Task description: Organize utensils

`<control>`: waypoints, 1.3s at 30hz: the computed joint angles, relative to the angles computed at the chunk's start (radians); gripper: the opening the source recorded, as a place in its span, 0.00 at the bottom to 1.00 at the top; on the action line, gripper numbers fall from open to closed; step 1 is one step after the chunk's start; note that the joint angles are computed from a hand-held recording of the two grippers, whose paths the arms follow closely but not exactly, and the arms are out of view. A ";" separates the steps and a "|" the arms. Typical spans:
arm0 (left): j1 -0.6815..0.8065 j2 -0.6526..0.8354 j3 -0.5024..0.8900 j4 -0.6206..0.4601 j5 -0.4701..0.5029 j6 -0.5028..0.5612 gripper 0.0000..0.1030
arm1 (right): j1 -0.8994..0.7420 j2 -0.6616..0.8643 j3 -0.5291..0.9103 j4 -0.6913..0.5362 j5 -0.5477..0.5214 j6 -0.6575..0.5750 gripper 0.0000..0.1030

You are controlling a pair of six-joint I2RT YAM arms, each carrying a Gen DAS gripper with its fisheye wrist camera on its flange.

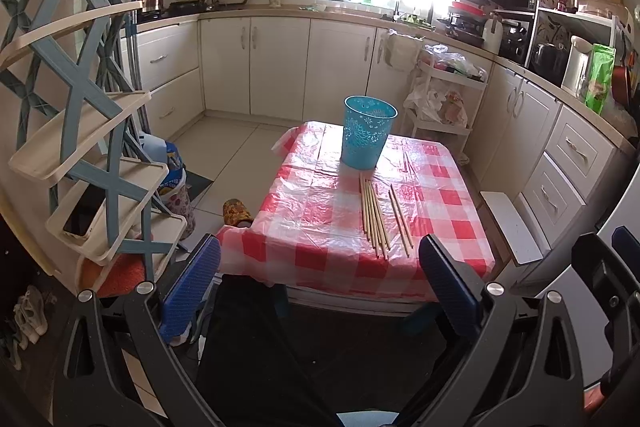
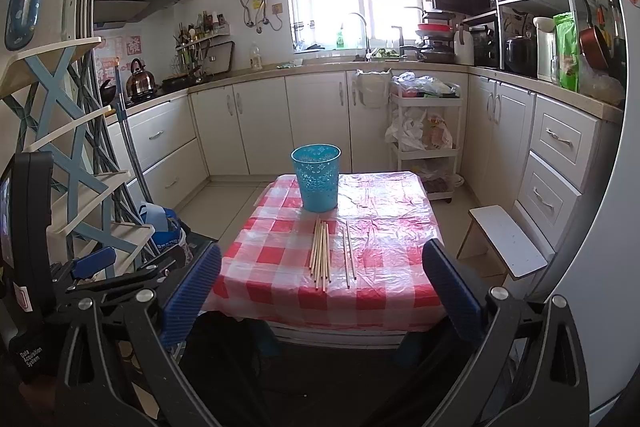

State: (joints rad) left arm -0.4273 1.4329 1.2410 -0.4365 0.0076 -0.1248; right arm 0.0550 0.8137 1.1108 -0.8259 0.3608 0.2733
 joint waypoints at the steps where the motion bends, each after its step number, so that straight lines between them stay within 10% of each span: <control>1: -0.002 0.000 0.001 -0.001 -0.001 -0.001 0.93 | 0.050 0.011 0.010 -0.008 0.043 0.027 0.94; 27: 0.004 -0.001 -0.011 0.008 0.004 0.003 0.93 | 0.063 0.008 0.004 -0.016 0.048 0.036 0.94; 39: -0.010 0.042 0.016 -0.036 -0.014 0.012 0.93 | -0.123 0.034 0.044 -0.095 -0.179 0.038 0.94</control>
State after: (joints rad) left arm -0.4375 1.4751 1.2565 -0.4726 -0.0064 -0.1124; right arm -0.0684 0.8479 1.1545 -0.9212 0.1818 0.3117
